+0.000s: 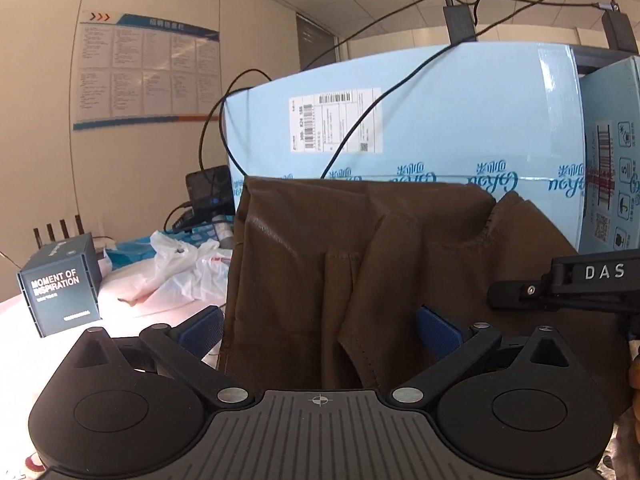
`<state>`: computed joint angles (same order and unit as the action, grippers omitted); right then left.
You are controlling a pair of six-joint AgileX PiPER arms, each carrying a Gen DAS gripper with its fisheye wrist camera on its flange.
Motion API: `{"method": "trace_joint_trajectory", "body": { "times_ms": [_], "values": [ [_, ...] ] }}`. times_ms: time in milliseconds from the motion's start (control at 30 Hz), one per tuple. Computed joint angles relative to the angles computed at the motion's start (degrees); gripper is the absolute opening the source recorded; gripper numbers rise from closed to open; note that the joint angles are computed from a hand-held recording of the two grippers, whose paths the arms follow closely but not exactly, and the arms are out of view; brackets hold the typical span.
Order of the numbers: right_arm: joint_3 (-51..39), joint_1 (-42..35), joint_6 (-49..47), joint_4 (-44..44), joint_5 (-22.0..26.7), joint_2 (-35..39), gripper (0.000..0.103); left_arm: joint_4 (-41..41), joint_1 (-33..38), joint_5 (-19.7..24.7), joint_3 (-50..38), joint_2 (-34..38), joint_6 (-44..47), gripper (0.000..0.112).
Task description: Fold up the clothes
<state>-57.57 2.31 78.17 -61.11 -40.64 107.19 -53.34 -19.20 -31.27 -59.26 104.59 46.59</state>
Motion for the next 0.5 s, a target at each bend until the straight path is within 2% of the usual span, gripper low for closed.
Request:
{"method": "trace_joint_trajectory", "body": {
  "times_ms": [200,333,500],
  "values": [
    [0.45,0.70,-2.97,1.32,1.67,-0.44,0.044,-2.31,1.98,5.61,-1.56,0.46,1.11,0.103],
    [0.14,1.36,-4.02,1.84,2.96,-0.65,0.045,-0.58,3.24,8.23,-1.93,0.54,-1.59,0.103],
    [0.27,2.41,-6.29,3.42,4.73,-1.16,0.047,-0.36,3.18,8.12,-1.80,0.45,-1.79,0.103]
  ]
}}
